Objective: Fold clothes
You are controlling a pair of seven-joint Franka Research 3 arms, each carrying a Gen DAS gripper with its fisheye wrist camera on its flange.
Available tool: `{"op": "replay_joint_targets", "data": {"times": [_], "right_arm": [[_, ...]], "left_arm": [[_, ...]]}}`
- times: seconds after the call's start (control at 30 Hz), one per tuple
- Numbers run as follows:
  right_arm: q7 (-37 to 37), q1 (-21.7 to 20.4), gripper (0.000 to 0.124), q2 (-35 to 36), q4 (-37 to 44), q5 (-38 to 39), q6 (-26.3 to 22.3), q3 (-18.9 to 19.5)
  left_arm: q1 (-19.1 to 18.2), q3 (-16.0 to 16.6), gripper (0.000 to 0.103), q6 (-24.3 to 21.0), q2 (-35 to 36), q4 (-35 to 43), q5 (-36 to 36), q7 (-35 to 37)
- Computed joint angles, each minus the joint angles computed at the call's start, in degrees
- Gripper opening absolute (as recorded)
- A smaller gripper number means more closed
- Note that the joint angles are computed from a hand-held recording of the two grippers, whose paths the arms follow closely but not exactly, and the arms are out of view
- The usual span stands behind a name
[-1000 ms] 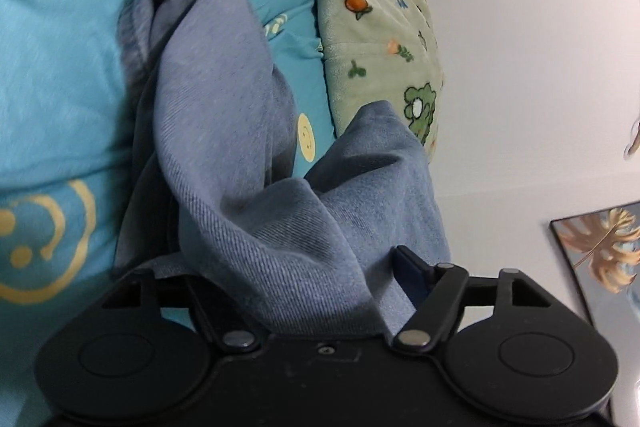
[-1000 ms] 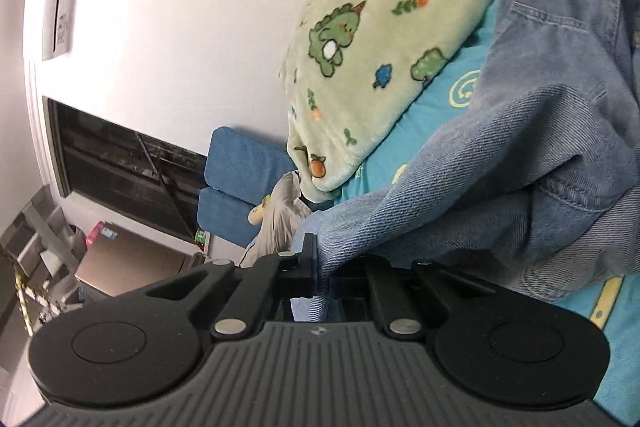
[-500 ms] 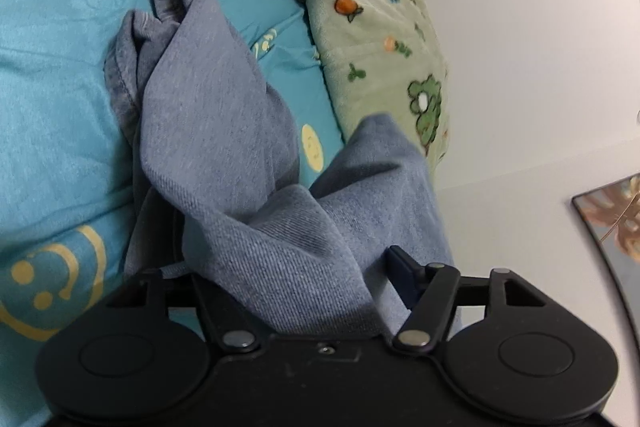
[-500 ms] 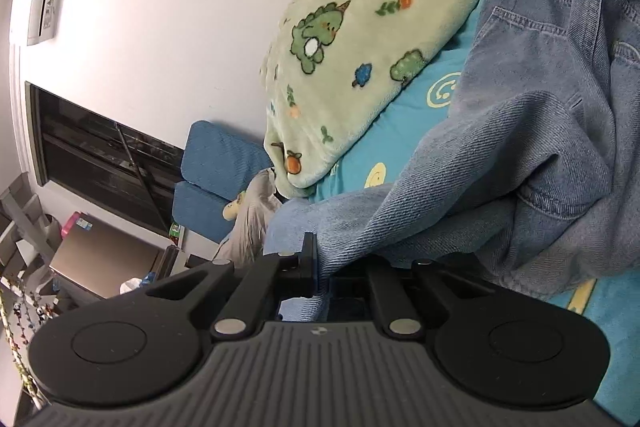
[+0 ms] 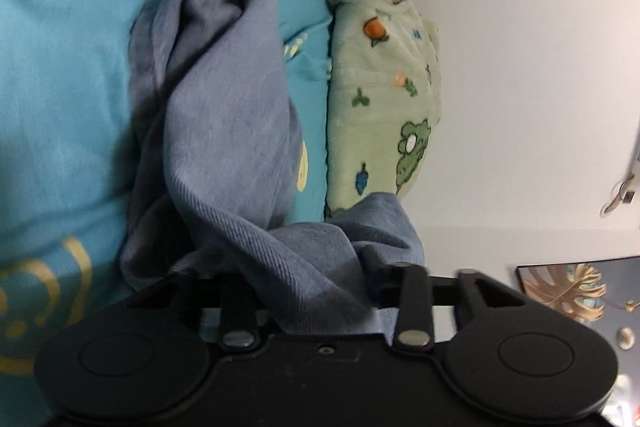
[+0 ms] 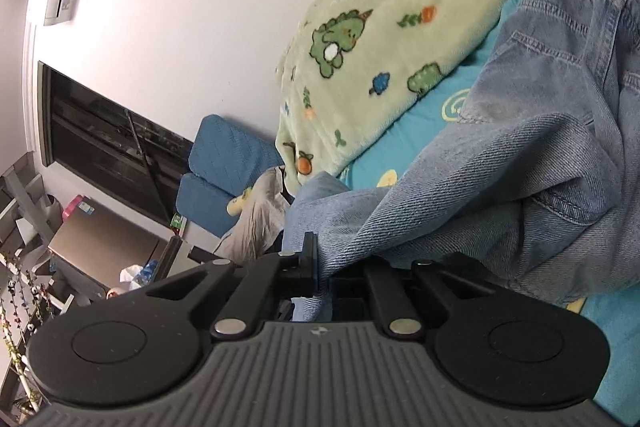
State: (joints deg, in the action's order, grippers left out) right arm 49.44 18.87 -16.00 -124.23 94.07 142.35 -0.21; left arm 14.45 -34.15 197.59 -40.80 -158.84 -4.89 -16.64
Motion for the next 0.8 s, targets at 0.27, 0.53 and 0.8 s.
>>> {"op": "replay_joint_targets", "data": {"times": [0.27, 0.53, 0.8], "right_arm": [[2.37, 0.28, 0.006, 1.26, -0.9, -4.96, -5.33, -0.03], [8.01, 0.48, 0.007, 3.96, -0.38, -9.03, -11.23, 1.03], [19.52, -0.35, 0.012, 5.12, 0.03, -24.93, -12.91, 2.4]], "left_arm": [[10.09, -1.43, 0.014, -7.61, -11.79, 6.19, 11.1, 7.92], [2.72, 4.24, 0.015, -21.58, -16.49, 9.2, 20.29, 15.63], [-9.17, 9.1, 0.038, -37.46, -18.19, 4.22, 19.2, 8.71]]}}
